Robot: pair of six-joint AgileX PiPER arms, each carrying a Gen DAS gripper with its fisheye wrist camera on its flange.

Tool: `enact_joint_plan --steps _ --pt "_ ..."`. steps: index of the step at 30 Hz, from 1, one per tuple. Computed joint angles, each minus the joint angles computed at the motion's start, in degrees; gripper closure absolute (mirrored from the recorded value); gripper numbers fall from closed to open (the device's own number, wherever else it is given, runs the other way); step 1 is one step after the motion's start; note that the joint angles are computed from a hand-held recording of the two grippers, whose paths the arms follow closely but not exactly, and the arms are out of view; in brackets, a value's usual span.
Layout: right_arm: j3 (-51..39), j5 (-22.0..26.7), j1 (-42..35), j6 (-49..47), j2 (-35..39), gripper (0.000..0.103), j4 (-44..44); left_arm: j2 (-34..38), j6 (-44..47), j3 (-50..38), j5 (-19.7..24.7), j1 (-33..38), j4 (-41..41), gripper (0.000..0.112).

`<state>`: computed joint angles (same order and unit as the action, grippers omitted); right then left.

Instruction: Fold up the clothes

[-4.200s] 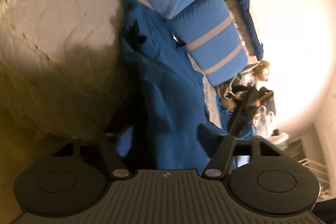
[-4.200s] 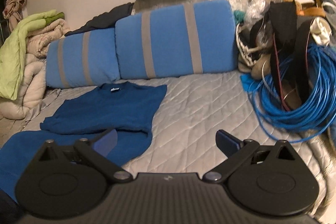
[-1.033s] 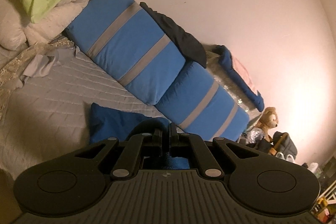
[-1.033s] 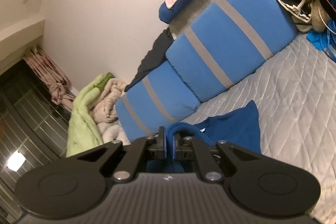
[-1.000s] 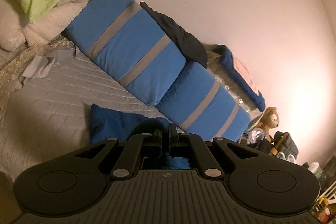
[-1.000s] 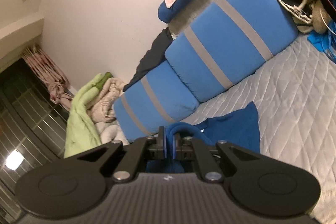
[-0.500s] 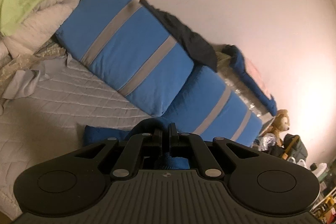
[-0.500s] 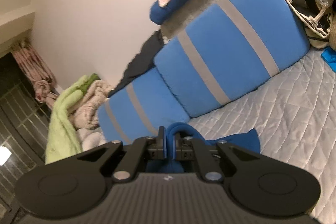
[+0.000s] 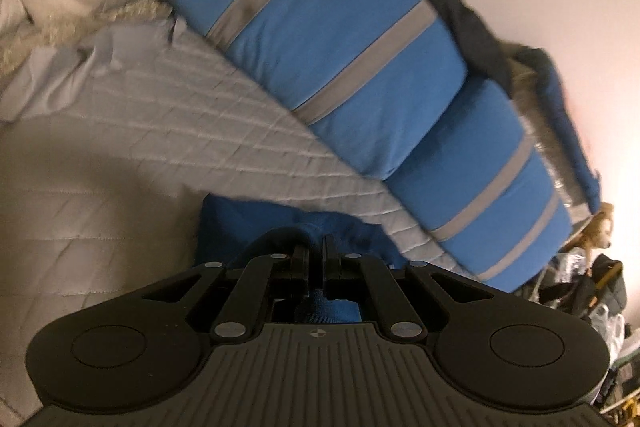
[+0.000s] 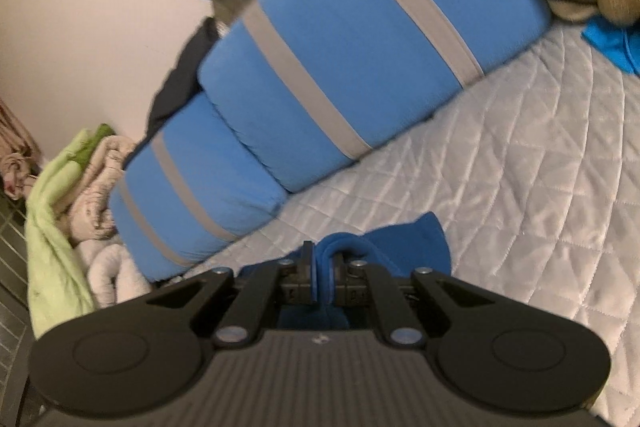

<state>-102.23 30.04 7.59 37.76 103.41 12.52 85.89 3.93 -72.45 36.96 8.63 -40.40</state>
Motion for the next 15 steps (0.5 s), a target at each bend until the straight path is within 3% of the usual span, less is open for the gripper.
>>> enact_joint_plan --steps 11,15 --pt "-5.6 1.5 -0.9 4.7 9.3 0.097 -2.7 9.3 -4.4 -3.7 -0.6 -0.9 2.9 0.105" --pt "-6.5 1.6 -1.2 5.5 11.3 0.092 -2.3 9.8 0.4 -1.4 -1.8 0.1 -2.9 0.105"
